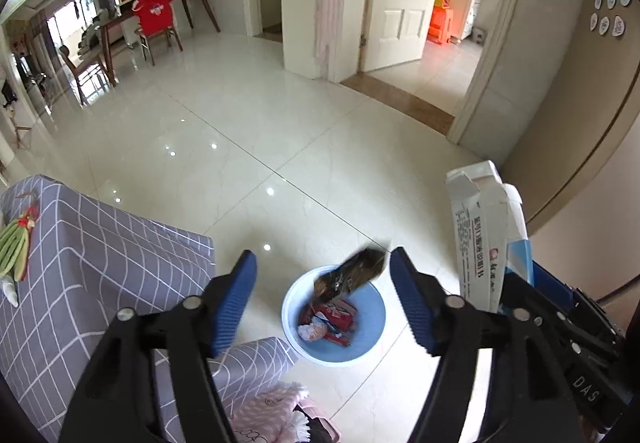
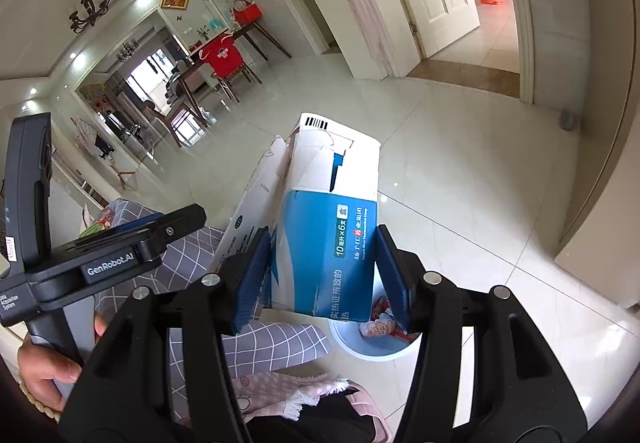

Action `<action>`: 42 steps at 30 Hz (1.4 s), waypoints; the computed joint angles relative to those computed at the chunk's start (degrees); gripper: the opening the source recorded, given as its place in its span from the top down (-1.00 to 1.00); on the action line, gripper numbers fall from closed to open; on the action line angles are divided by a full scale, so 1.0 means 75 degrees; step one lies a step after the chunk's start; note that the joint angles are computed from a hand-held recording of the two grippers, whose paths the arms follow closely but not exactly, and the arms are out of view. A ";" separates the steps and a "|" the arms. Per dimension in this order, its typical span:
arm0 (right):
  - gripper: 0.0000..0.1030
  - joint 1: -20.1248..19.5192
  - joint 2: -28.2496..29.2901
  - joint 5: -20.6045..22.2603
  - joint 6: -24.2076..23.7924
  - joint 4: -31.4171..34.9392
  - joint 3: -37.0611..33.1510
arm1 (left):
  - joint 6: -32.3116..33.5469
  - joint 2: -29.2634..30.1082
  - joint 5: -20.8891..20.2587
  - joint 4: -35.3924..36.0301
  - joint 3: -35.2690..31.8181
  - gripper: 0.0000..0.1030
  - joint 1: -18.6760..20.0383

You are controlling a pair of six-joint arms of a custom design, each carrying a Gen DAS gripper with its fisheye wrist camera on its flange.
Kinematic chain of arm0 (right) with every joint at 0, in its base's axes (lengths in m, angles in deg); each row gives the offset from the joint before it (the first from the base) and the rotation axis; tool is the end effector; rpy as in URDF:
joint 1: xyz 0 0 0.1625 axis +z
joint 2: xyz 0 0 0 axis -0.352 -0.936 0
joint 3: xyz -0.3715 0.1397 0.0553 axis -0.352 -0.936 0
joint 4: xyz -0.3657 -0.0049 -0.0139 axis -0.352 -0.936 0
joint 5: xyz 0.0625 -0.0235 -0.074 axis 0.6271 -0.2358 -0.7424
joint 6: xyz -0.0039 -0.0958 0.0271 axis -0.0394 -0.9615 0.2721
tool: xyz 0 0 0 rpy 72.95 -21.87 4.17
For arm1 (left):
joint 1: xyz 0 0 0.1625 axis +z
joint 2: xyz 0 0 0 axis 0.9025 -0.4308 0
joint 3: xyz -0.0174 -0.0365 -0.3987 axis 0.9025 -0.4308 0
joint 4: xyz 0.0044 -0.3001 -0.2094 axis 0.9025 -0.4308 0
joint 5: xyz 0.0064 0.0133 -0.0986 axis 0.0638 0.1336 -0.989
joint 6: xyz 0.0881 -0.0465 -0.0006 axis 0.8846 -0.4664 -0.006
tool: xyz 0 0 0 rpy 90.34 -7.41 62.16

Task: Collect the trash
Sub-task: 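Carry both over the bucket and open the left tool to drop the wrapper, then swing both open tools back over the table toward the remaining items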

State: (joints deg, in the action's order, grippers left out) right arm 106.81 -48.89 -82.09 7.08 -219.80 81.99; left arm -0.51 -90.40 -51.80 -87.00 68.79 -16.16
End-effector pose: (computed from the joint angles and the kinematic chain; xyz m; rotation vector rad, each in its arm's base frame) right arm 0.0636 -0.6384 0.3262 -0.0540 -2.4969 1.2366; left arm -0.4086 -0.7568 0.0530 0.7777 2.3701 -0.5439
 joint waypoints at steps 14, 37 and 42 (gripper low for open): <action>-0.02 0.0089 0.0115 0.0035 0.0014 0.0228 -0.0143 | -0.0159 -0.0524 0.0258 -0.0470 0.1071 -0.32 -0.0069; -0.41 -0.0070 0.0661 0.0037 -0.0084 0.0425 -0.0852 | -0.0304 -0.0777 0.0874 -0.0899 0.1389 -0.33 -0.0043; -0.41 -0.0012 0.0629 0.0060 -0.0095 0.0527 -0.0841 | -0.0340 -0.1004 0.0860 -0.1039 0.1694 -0.33 -0.0040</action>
State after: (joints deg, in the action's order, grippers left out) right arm 106.72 -44.18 -81.63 6.37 -215.84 75.68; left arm -3.06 -97.93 -45.35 -94.79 81.50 -16.46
